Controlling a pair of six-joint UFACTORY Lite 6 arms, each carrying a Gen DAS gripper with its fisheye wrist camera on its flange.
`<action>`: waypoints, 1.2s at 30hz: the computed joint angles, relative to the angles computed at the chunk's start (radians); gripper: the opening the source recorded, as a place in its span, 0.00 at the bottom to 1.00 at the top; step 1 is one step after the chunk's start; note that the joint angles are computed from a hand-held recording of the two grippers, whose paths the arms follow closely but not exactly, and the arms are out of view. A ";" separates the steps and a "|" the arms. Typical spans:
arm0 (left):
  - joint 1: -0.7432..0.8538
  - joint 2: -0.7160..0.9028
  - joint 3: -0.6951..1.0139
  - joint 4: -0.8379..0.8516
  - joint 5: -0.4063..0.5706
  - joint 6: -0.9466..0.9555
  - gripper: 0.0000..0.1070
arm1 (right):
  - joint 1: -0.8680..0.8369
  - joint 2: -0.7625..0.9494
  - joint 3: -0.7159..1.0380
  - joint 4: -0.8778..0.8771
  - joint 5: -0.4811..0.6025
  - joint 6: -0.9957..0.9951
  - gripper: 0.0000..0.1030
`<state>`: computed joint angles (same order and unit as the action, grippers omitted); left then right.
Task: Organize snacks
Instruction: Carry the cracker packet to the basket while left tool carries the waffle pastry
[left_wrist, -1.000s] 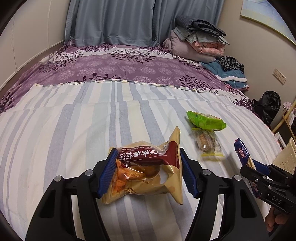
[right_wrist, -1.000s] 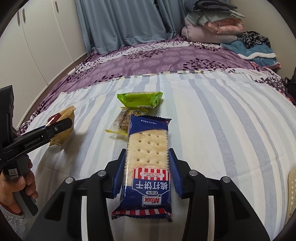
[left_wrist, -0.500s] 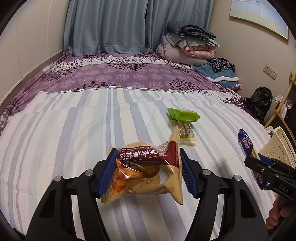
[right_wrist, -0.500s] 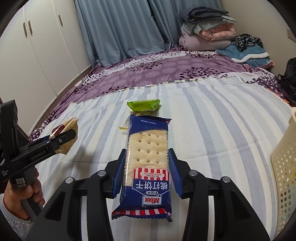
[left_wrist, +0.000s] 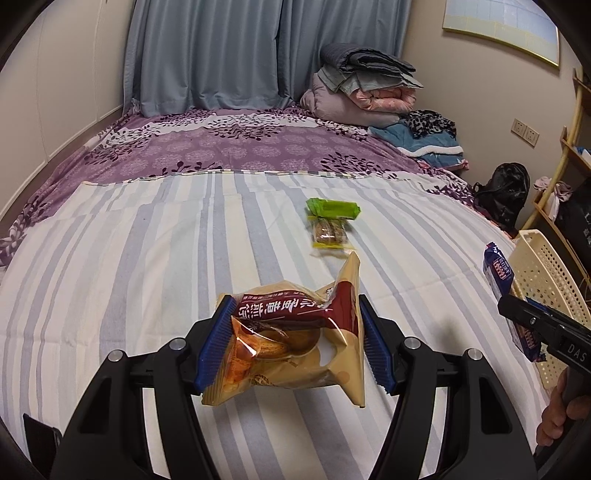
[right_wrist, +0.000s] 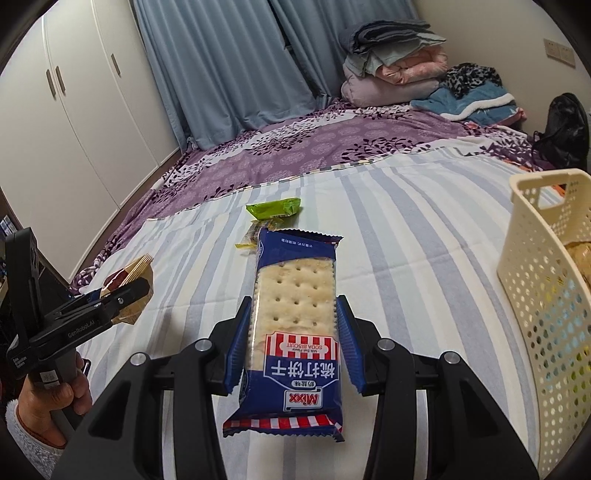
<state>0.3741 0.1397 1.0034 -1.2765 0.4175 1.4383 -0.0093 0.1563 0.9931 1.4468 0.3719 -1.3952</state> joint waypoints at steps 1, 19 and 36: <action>-0.002 -0.022 -0.021 -0.002 0.001 0.003 0.62 | -0.006 -0.013 -0.013 0.000 0.003 -0.002 0.43; -0.114 -0.322 -0.256 0.098 -0.034 -0.093 0.62 | -0.268 -0.291 -0.236 -0.045 0.162 -0.054 0.43; -0.272 -0.398 -0.286 0.225 -0.075 -0.250 0.62 | -0.643 -0.245 -0.153 -0.074 0.285 -0.090 0.43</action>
<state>0.1019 -0.2587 0.7169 -1.0514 0.3430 1.1884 -0.6521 -0.0885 0.8403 1.3733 0.6574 -1.4855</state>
